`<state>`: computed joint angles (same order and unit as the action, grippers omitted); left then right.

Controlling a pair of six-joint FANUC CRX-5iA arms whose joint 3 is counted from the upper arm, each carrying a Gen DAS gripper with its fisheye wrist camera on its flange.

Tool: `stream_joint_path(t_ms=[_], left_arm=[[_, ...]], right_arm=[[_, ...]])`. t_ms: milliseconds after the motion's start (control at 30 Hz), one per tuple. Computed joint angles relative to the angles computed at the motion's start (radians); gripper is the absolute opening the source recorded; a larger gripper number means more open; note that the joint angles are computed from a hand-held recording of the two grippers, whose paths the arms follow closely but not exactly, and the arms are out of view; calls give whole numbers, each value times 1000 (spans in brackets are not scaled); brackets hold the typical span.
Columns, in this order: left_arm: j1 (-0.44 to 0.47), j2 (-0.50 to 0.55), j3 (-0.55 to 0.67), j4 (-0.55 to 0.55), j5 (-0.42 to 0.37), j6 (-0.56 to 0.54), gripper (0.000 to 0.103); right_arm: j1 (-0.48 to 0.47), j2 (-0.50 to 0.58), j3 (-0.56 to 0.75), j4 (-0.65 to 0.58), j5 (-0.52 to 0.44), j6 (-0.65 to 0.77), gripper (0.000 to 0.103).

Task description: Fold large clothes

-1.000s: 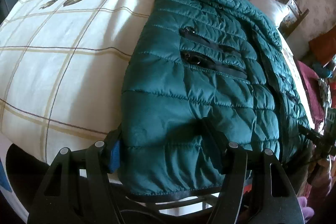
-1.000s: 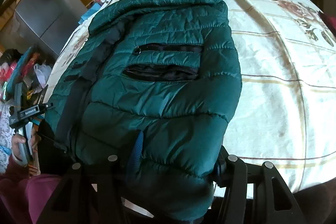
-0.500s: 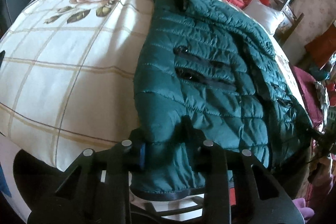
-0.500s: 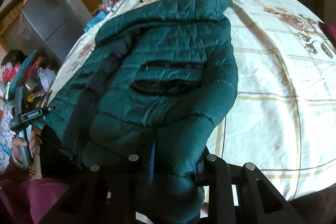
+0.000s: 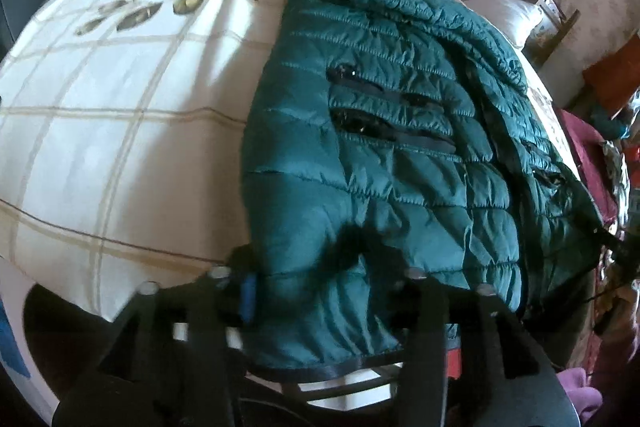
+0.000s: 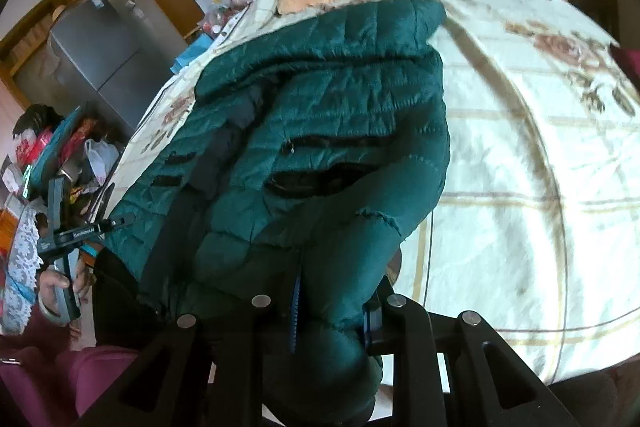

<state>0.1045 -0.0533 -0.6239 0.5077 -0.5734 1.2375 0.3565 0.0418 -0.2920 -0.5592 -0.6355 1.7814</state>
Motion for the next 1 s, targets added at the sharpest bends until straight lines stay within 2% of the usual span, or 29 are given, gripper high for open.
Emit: stream_joint_path(t_ms=[100,200,300,333,400,433,500,600,767,1000], left_arm=[[-2,14,-5,23,3,1,58],[1,16,-30,90,16,-38,60],[-3,10,-42,107,25,-77,60],[-4,9,-44,110,26,-87,58],[-4,-5,-53,109,39,-91,39],[-3,-18,-63,116,51,-94,34],[1,-39,-87,179,68,-144,18],[-11,-76,-127,303,101,-247,14],[-43,-106,-136,339,164,-285,13],[-66,-131,-134,493,236,-388,13]], right_arm=[[-21,15,10,-35,-33,13,22],[-38,43,27,-53,-70,8,24],[-66,65,42,-111,-95,36,24],[-76,71,46,-134,-100,50,24],[-66,67,39,-125,-84,52,24],[-54,59,31,-105,-69,45,23],[-44,33,16,-109,-33,54,20],[-48,6,12,-132,-7,76,17],[-45,-37,15,-146,29,94,17],[-54,-62,37,-170,64,126,16]])
